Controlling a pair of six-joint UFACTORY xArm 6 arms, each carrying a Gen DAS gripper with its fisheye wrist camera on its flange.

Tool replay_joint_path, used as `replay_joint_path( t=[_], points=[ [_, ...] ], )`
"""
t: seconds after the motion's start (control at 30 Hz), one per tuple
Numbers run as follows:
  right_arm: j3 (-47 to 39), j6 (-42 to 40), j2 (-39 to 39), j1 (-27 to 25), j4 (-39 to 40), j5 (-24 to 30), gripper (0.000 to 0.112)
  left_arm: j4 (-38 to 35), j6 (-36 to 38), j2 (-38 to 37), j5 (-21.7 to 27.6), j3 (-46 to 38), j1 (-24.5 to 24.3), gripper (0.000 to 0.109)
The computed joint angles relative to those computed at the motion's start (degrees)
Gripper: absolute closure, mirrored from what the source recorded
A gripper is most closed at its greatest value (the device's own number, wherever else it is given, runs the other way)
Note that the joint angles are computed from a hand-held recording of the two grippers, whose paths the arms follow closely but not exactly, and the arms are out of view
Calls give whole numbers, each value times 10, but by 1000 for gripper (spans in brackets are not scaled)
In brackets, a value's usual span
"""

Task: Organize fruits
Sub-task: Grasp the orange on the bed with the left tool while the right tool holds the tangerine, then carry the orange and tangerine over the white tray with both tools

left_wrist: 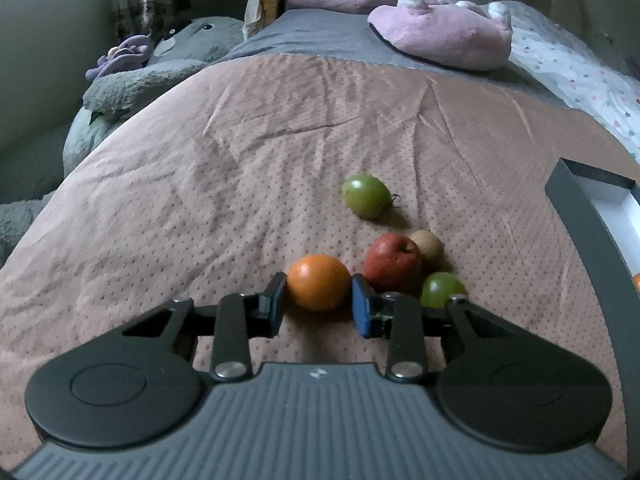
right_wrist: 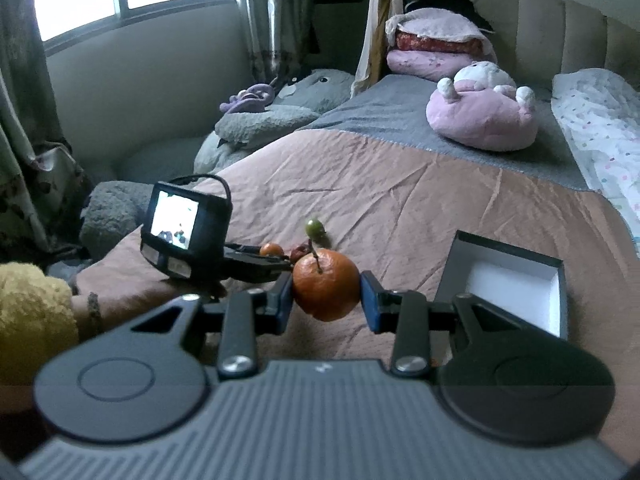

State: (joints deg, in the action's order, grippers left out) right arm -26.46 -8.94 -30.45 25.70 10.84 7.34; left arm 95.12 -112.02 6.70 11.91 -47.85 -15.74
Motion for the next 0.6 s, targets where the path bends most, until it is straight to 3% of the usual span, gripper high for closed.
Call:
replay_joint_path(
  t=[0.6],
  points=[
    [37, 80, -100, 9, -84, 47, 74, -188, 116, -185, 57, 155, -38, 70]
  ],
)
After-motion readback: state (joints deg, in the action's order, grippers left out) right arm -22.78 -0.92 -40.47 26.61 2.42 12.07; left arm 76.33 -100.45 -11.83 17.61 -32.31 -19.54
